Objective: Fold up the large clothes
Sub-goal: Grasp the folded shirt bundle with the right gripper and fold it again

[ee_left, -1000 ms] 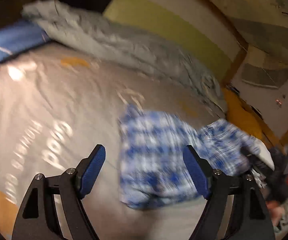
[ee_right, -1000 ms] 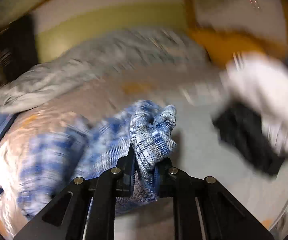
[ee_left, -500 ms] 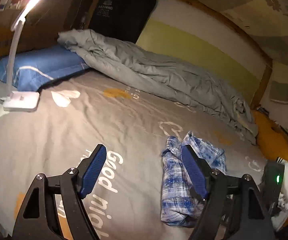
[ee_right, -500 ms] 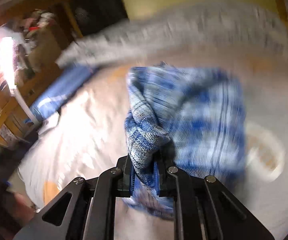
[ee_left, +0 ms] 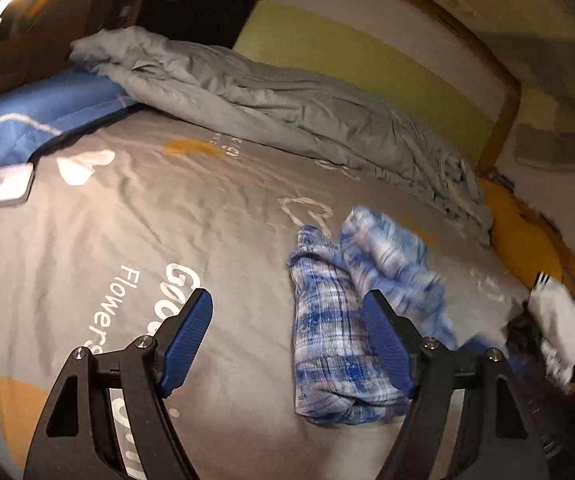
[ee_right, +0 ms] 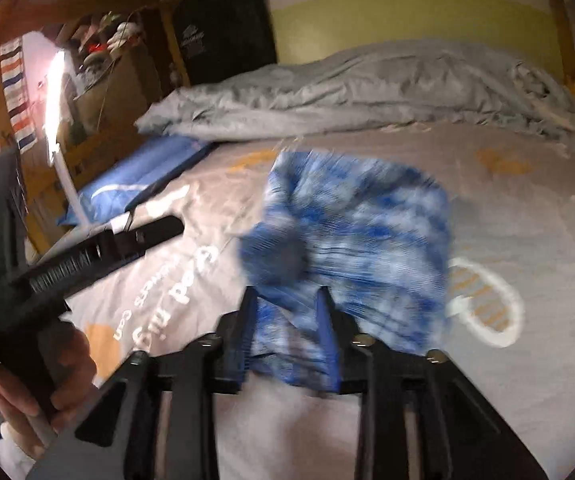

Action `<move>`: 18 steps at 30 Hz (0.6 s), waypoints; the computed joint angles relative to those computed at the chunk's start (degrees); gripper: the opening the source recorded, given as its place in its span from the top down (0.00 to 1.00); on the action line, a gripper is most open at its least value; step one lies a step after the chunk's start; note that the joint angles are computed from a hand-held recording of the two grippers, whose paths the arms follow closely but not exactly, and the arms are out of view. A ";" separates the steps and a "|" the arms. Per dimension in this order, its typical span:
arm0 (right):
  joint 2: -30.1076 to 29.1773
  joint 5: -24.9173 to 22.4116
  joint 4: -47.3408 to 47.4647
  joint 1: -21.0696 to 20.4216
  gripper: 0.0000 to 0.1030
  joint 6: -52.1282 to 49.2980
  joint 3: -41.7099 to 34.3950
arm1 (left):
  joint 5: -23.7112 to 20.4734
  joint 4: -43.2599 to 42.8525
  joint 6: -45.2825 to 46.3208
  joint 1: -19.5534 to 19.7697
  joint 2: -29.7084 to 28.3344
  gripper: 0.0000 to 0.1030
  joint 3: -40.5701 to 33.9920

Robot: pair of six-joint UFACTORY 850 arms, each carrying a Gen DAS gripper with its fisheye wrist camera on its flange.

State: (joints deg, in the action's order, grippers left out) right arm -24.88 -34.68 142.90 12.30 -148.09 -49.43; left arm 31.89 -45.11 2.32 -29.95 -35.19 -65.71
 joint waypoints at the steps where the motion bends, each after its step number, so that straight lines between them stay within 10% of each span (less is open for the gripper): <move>1: 0.60 -0.11 1.25 -0.34 0.55 -1.09 0.15 | -0.07 -1.29 1.63 -0.23 -0.42 0.26 -0.60; 7: -0.85 6.24 11.83 -4.76 0.43 -5.26 -5.23 | -0.89 25.40 -24.54 2.29 -0.51 0.21 -0.75; 11: -7.04 13.28 -7.99 -5.83 0.44 12.64 -13.59 | -5.23 49.02 -41.29 4.63 -1.85 0.05 -6.30; 15: -10.85 7.28 -30.51 -6.61 0.45 33.46 -15.77 | -19.11 56.42 -42.28 5.02 -7.04 0.01 -17.01; 18: -10.37 5.08 -32.04 -6.72 0.45 32.42 -14.54 | -19.32 66.09 -55.86 6.04 -10.32 0.08 -20.20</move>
